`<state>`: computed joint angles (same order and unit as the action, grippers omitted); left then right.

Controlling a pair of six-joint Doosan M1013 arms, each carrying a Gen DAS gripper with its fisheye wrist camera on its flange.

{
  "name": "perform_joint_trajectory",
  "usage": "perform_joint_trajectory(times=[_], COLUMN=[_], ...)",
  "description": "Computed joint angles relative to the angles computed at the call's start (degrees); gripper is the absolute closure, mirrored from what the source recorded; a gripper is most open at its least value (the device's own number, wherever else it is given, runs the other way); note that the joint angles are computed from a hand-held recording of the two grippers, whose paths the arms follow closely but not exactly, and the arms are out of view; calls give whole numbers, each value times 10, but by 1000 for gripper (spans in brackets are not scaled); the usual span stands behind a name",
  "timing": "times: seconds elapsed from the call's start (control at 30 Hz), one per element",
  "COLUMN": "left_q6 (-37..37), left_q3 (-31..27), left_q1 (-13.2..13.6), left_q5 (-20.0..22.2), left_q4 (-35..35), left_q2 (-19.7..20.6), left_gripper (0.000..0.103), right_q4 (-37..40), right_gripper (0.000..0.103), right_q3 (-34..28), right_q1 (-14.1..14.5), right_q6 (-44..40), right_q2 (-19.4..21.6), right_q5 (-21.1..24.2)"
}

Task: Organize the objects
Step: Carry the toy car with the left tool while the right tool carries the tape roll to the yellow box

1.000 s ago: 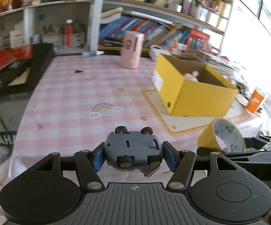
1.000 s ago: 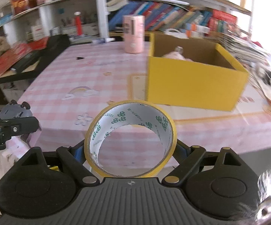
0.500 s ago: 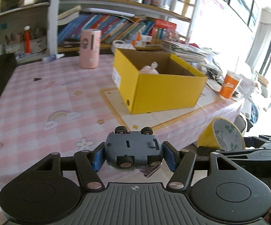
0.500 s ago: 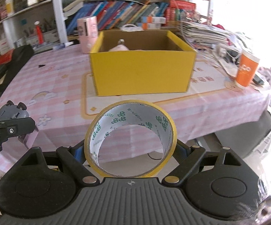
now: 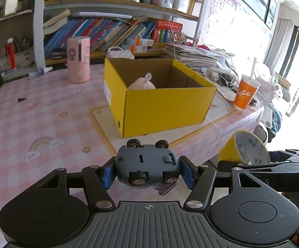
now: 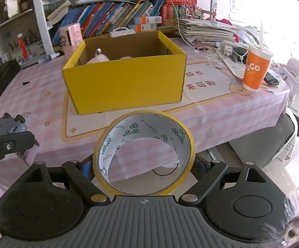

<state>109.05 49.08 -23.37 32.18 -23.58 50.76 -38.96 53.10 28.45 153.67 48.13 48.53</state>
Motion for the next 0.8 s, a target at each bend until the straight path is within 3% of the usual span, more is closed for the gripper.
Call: perform_joint_trajectory(times=[0.43,0.8], left_q6=[-35,-142], left_q3=[-85,-240], left_q1=[-16,-27], left_q5=[1,3], left_q4=[41,145], left_q2=[42,115], left_gripper=[41,41], right_q4=[5,-21], right_gripper=[17,17], right_q3=[-6,-61], right_q1=[-28,-60], right_q6=[-25,-83], right_q2=[-1,21], right_q5=[-24,-91])
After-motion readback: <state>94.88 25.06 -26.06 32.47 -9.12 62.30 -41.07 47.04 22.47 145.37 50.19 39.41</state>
